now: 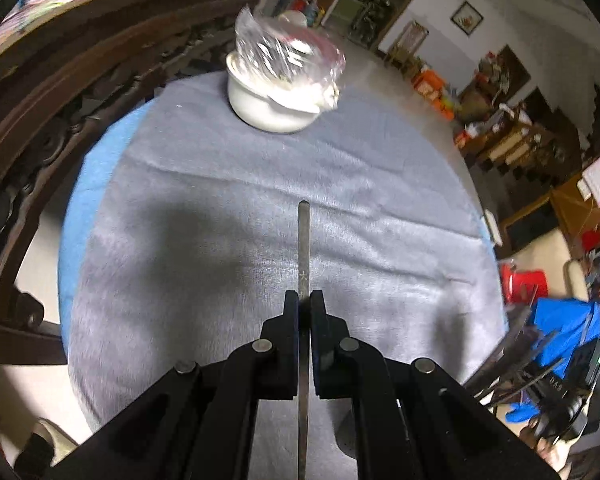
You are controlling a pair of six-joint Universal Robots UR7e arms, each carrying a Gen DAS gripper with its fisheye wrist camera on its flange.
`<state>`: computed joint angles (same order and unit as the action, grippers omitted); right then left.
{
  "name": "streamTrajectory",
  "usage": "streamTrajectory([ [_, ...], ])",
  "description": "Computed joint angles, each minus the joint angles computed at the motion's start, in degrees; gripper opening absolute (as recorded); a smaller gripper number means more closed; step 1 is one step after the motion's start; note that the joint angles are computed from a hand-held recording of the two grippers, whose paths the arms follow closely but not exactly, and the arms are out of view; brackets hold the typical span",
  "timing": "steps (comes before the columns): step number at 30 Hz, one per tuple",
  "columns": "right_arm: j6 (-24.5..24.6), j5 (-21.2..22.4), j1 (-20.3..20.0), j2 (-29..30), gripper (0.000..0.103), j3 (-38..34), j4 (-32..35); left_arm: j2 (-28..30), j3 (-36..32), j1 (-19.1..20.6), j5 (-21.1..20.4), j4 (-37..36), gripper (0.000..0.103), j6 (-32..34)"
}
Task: Organize utensils
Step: 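Lift both held utensils and carry them toward the grey cup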
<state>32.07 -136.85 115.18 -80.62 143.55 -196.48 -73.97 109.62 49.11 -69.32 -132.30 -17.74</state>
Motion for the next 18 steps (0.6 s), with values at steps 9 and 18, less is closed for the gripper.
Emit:
streamTrajectory([
  [9,0.9,-2.9,5.2,1.9,0.007,0.9,-5.8,-4.3,4.9,-4.0,5.5,-4.8,0.005,-2.9],
  [18,1.9,-3.6,6.7,2.7,0.007,1.7,-7.4,-5.9,7.9,-6.8,10.0,-6.1,0.005,-2.5],
])
